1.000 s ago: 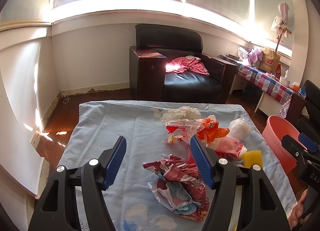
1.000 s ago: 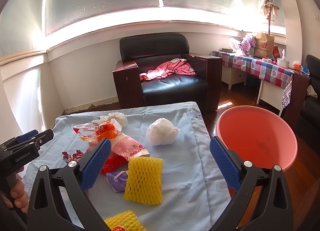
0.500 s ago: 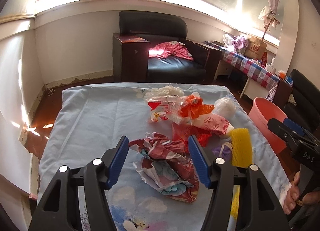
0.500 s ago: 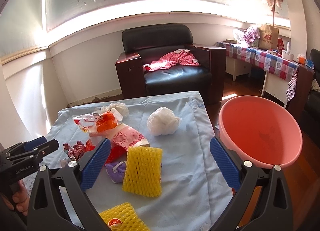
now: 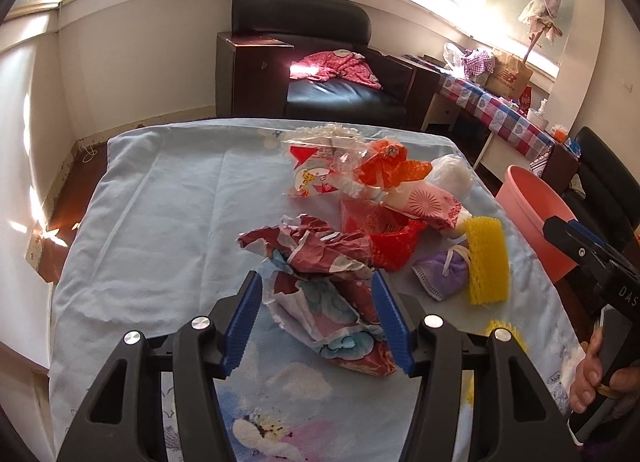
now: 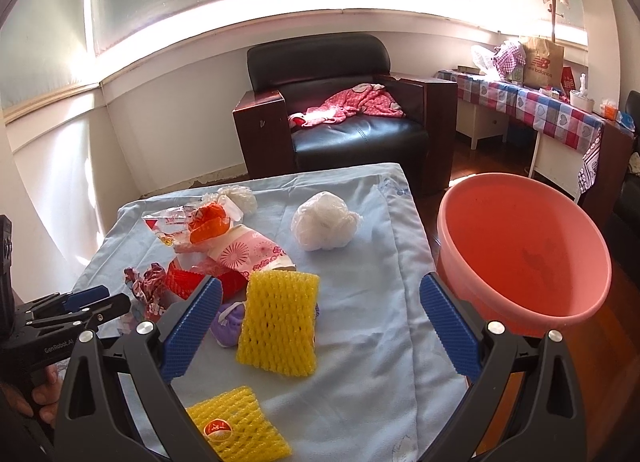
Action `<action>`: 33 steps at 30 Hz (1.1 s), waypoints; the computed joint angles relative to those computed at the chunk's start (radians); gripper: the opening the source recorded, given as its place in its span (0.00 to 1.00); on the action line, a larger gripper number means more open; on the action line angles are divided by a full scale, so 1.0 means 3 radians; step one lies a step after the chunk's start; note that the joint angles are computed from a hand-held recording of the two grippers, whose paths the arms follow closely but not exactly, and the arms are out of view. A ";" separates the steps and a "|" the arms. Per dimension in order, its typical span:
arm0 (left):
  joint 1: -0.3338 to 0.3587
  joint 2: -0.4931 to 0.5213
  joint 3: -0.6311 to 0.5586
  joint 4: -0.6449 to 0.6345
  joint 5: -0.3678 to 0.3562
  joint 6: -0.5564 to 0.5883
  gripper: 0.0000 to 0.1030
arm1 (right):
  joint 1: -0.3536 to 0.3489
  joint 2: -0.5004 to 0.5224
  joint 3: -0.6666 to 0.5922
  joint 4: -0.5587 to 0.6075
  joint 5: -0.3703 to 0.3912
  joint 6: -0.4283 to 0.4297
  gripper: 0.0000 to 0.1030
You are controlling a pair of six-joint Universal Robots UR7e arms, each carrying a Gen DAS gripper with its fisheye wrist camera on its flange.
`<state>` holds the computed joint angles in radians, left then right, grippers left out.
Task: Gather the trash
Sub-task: 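Grasp the crumpled red-white wrapper with the left tool while the right tool grasps a yellow foam net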
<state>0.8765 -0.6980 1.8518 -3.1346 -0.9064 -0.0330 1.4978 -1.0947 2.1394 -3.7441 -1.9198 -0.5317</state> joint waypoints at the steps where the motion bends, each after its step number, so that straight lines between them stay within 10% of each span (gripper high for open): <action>1: 0.0017 -0.0010 0.0012 -0.0005 0.0000 -0.0031 0.55 | -0.0009 -0.0001 -0.0002 0.0019 0.0007 0.0011 0.97; 14: 0.0134 0.0029 -0.0098 0.0199 -0.0093 -0.0226 0.05 | -0.0039 -0.0029 -0.0004 0.0261 0.0030 0.0024 0.97; 19: 0.0105 0.0007 -0.0028 0.0020 -0.0104 -0.0155 0.03 | -0.0082 -0.0109 -0.0001 0.0568 0.0142 0.0133 0.94; 28: 0.0072 -0.0070 0.0035 -0.0148 -0.0206 -0.0054 0.02 | -0.0167 -0.0189 -0.0133 0.1420 0.0256 0.0449 0.71; 33: 0.0046 -0.0120 0.0084 -0.0200 -0.0210 -0.0061 0.02 | -0.0220 -0.0194 -0.0191 0.1735 0.0318 0.0595 0.39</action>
<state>0.8904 -0.7341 1.8771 -3.1947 -0.9694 -0.0514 1.4319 -1.1528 2.0822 -3.2237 -1.8244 -0.3532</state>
